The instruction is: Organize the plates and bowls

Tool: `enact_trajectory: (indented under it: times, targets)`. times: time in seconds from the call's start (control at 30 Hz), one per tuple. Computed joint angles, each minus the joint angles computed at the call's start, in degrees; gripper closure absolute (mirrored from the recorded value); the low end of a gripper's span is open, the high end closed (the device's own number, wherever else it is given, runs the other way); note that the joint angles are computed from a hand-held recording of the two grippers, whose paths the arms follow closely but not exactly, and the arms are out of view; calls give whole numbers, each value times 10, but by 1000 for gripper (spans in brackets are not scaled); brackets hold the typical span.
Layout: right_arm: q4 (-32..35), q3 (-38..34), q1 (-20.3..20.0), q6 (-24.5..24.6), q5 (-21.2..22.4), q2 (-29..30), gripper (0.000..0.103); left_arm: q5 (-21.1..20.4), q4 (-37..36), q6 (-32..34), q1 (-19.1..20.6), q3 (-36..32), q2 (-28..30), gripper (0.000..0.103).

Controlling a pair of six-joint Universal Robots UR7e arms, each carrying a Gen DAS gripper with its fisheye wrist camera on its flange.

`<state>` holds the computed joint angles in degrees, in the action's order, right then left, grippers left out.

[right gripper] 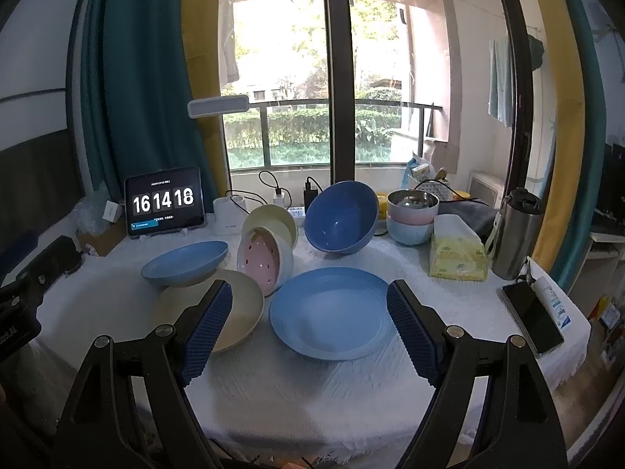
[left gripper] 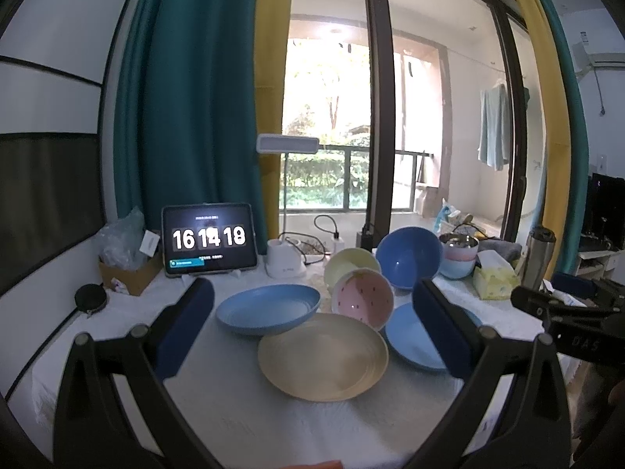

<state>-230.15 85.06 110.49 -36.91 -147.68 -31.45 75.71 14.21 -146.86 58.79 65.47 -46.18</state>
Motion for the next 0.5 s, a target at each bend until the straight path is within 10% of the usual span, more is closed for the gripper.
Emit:
enact_trajectory:
  times: [0.5]
  targets:
    - [79, 15, -33, 77, 16, -16, 19, -36, 61, -9, 3, -74, 66, 1]
